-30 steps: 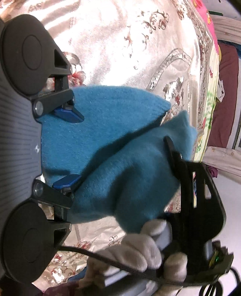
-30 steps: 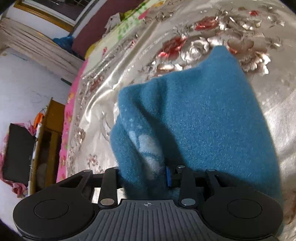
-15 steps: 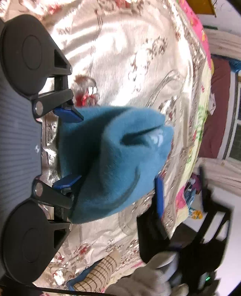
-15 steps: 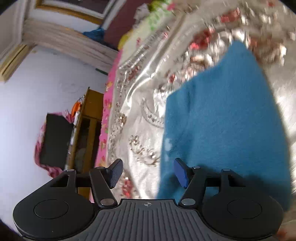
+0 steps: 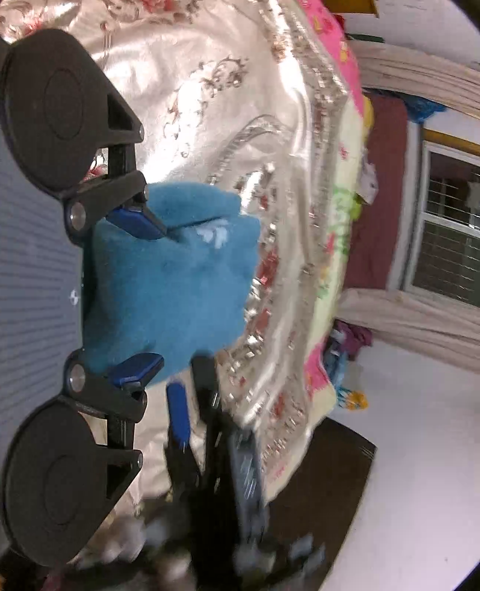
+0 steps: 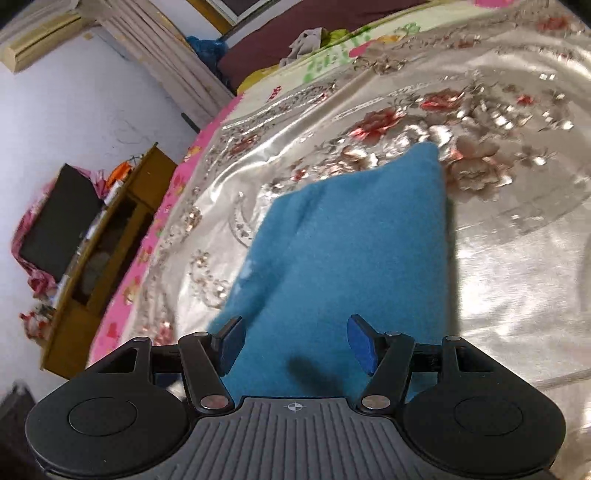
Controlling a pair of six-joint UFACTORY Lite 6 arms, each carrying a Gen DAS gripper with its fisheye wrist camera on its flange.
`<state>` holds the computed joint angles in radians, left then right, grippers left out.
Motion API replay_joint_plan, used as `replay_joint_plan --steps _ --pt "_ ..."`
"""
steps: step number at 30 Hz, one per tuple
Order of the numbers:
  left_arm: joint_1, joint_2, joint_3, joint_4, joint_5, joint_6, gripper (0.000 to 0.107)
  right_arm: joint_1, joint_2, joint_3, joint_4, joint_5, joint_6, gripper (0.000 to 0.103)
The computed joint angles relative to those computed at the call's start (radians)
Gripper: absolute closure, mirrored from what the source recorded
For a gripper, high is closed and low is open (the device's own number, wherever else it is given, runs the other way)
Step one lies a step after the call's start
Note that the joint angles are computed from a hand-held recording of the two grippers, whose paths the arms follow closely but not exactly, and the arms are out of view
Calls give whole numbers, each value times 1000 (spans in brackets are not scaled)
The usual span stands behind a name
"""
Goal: Fold small clothes
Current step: 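Lower the folded half and open the right gripper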
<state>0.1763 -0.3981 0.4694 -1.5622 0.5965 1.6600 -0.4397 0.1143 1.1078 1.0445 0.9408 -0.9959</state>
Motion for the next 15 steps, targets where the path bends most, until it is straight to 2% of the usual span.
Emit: replay_joint_plan --steps 1,3,8,12,15 --pt "-18 51 28 -18 -18 11 45 -12 -20 -20 -14 -9 -24 40" --pt "-25 110 61 0 -44 -8 62 -43 -60 -70 -34 -8 -92 40" --pt "15 181 49 96 -74 -103 80 -80 -156 -233 -111 -34 -261 41" --pt "91 246 -6 110 -58 -114 83 -24 -190 -346 -97 -168 -326 41" --pt "59 198 -25 155 -102 -181 83 -12 -167 -330 -89 -185 -284 41"
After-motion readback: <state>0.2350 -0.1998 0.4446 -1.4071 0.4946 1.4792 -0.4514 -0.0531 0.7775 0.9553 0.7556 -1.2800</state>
